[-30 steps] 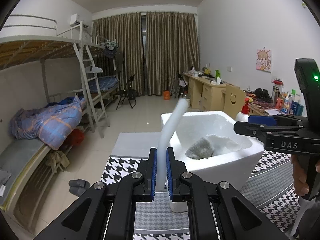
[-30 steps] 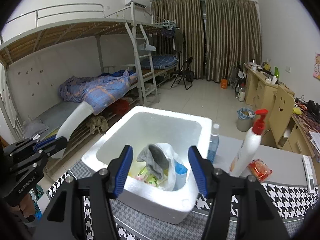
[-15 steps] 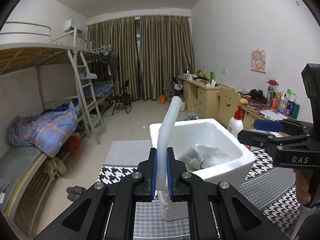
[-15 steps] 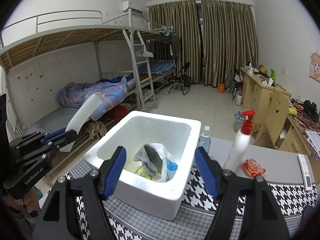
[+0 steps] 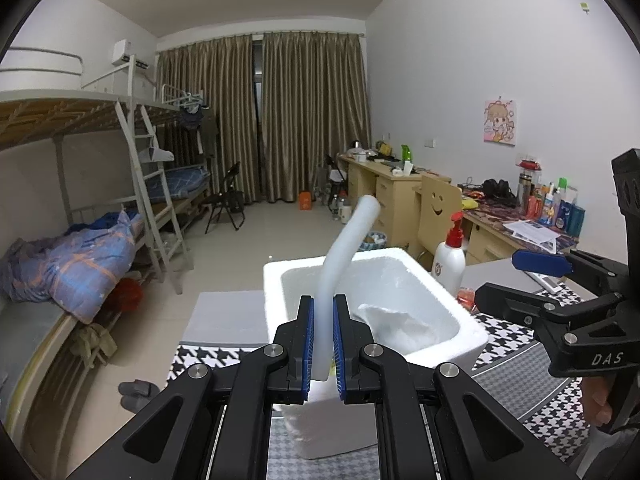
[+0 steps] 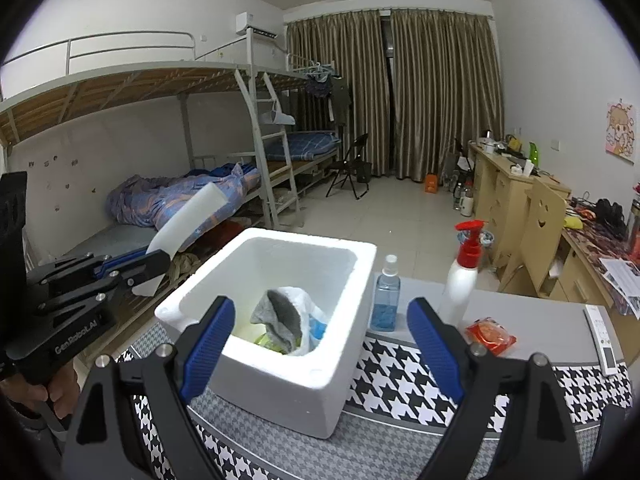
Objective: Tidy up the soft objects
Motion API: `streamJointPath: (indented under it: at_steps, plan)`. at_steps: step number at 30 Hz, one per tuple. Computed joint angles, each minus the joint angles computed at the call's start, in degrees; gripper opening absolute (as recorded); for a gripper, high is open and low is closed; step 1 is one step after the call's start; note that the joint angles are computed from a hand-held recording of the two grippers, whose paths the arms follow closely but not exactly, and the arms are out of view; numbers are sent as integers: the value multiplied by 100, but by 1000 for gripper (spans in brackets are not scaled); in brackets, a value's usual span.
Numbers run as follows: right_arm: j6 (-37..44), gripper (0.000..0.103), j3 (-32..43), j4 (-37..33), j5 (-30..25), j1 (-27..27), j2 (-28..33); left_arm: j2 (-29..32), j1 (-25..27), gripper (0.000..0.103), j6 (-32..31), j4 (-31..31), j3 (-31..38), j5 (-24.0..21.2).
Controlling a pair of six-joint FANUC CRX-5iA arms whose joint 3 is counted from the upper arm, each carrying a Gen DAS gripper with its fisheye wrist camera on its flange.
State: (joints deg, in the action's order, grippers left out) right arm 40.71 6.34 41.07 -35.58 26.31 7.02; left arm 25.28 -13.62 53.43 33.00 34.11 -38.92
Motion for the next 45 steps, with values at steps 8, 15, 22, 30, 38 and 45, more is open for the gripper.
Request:
streamJointPath:
  at_steps: [8,15,22,30,38,45]
  plan:
    - [-296,91,-240,201,-19,-68,-144,215,-97,10,145,-186,368,-215]
    - [-407,91,-412,244,-47,-108,-267,395,-173,10,172,-206,662,-428]
    - [-421,91,-533,254,-107,-140,-350,655,-259,10,322,-369,1116,-690]
    - [-478,91,-658,256,-76,-184,-422,908,-315,10,667,-738,1588,-912]
    - [-587,91,-842,345,-52,-174,-532,1153,-354,58,1093,-1194,2109,-1239]
    - [-783,91,-995,463,50,-187,-636,774,-336,96,1153,-1077,1456,-699]
